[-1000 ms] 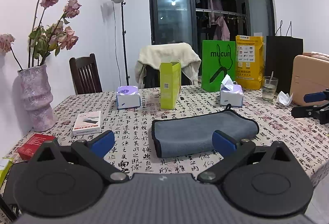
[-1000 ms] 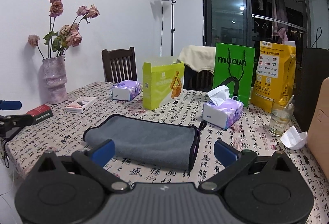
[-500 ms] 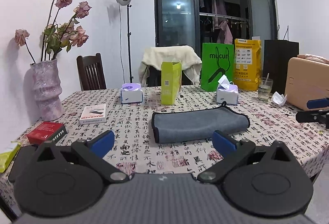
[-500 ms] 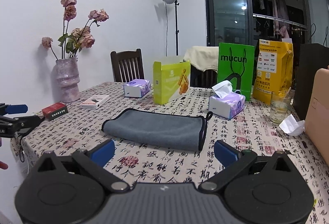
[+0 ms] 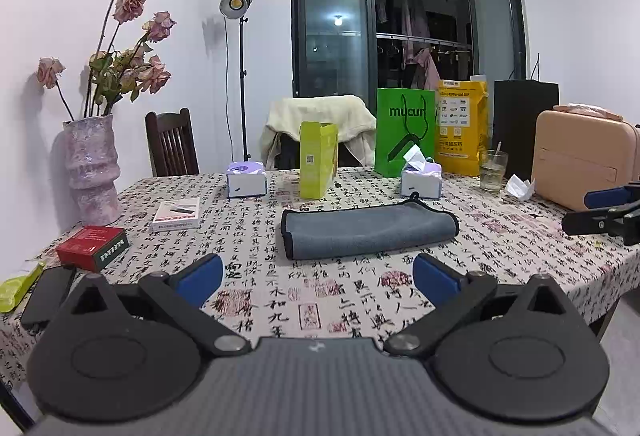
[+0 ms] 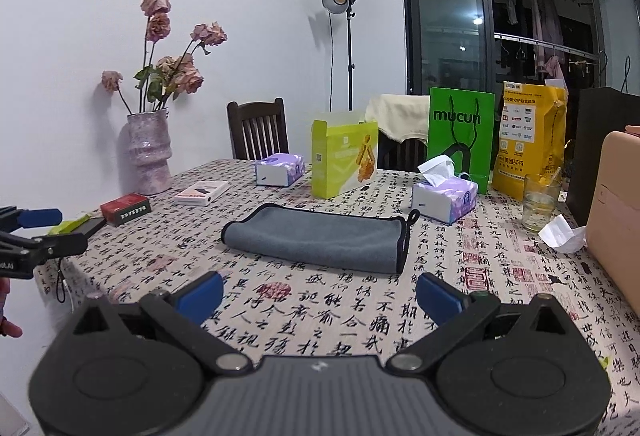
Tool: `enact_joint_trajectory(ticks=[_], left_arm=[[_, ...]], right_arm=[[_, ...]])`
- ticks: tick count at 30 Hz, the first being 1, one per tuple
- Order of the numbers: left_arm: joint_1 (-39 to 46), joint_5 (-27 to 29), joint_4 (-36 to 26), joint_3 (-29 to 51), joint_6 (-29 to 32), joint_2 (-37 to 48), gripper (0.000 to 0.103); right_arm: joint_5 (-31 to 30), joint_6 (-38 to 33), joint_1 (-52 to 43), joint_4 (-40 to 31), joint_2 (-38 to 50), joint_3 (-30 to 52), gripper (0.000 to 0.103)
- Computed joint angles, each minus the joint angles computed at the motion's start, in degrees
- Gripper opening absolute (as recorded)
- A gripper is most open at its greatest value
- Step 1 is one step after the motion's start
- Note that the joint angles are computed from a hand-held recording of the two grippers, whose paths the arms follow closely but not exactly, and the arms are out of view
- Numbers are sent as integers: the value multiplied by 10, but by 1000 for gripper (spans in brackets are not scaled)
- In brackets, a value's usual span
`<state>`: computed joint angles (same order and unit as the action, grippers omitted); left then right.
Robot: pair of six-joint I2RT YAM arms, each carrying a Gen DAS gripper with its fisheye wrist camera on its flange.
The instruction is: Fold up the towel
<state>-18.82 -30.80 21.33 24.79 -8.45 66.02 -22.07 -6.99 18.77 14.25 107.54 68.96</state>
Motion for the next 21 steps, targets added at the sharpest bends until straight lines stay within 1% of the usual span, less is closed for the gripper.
enact_joint_trajectory(ticks=[6, 10, 13, 17, 21], left_arm=[[-52, -42, 3, -44, -9, -52, 103], [-98, -90, 16, -71, -10, -71, 103], [-127, -116, 14, -87, -20, -86, 103], [-147, -136, -7, -101, -44, -102, 103], [-166, -151, -33, -116, -64, -129, 103]], right_arm=[[3, 6, 7, 44, -46, -78, 103], [-4, 7, 13, 71, -71, -126, 103], [-5, 9, 18, 93, -89, -162, 103], [15, 15, 28, 133, -116, -215, 103], [55, 7, 42, 203, -146, -288, 103]])
